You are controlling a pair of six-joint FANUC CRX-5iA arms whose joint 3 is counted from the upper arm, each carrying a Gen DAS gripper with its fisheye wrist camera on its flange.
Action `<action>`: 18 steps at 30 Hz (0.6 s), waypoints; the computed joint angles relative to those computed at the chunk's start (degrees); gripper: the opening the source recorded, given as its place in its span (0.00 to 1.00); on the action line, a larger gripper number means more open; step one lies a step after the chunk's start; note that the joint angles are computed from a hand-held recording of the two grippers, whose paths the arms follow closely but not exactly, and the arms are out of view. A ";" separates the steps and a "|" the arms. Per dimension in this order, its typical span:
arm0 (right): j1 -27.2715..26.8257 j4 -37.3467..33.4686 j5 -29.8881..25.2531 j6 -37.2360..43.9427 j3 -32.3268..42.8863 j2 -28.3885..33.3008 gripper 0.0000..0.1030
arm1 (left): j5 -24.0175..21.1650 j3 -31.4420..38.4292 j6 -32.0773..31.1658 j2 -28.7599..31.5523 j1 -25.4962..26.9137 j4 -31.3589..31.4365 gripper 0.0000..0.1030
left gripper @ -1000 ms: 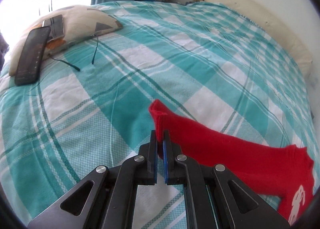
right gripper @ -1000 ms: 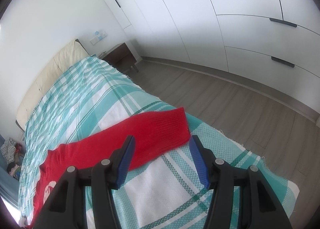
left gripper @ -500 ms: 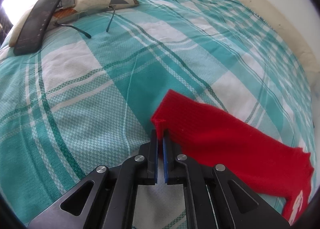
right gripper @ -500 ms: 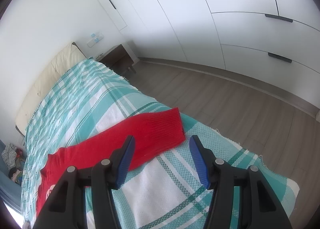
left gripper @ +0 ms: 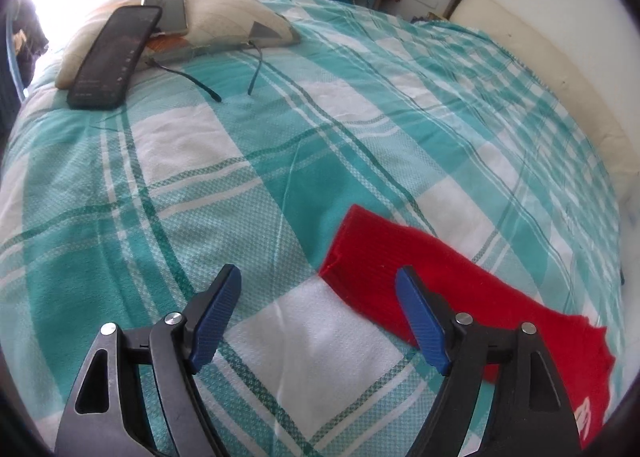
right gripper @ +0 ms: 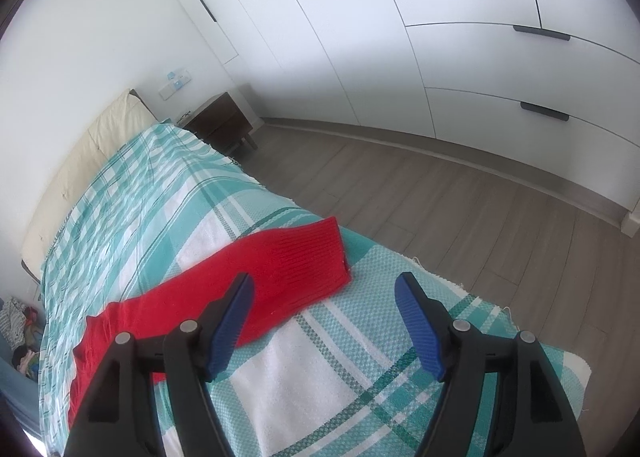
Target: Fold small clothes
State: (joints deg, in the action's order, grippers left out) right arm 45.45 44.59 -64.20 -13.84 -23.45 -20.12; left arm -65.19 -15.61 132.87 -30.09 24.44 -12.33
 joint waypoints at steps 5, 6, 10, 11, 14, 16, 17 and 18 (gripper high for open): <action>0.32 1.63 -1.48 -3.55 -1.17 -1.14 0.72 | -3.01 3.11 11.51 -2.90 -8.88 -13.39 0.89; 0.37 1.80 -1.78 -3.84 -1.19 -1.17 0.72 | -3.52 3.59 13.03 -3.15 -10.84 -15.65 0.90; 0.41 1.89 -1.97 -3.89 -1.02 -0.88 0.72 | -5.23 5.50 15.65 -2.52 -18.09 -22.18 0.92; 0.47 2.09 -2.01 -3.92 -1.06 -0.89 0.72 | -5.37 5.92 15.37 -2.04 -19.32 -23.01 0.92; 0.60 2.91 -1.90 -4.05 -1.35 -0.92 0.72 | -6.54 7.27 15.40 -0.50 -23.25 -25.76 0.93; 0.65 3.14 -1.63 -4.23 -1.53 -1.07 0.72 | -7.36 8.01 15.78 0.44 -25.41 -27.40 0.93; 0.60 3.14 -1.46 -4.33 -1.65 -1.14 0.72 | -7.47 8.17 15.85 0.71 -26.17 -27.81 0.93; 0.58 3.13 -1.40 -4.41 -1.68 -1.15 0.72 | -7.22 8.26 15.54 0.90 -26.51 -27.81 0.93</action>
State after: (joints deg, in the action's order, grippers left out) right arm 46.04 47.72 -65.60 -18.24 -25.13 -21.27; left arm -72.40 -7.35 148.42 -29.19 -2.07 -40.15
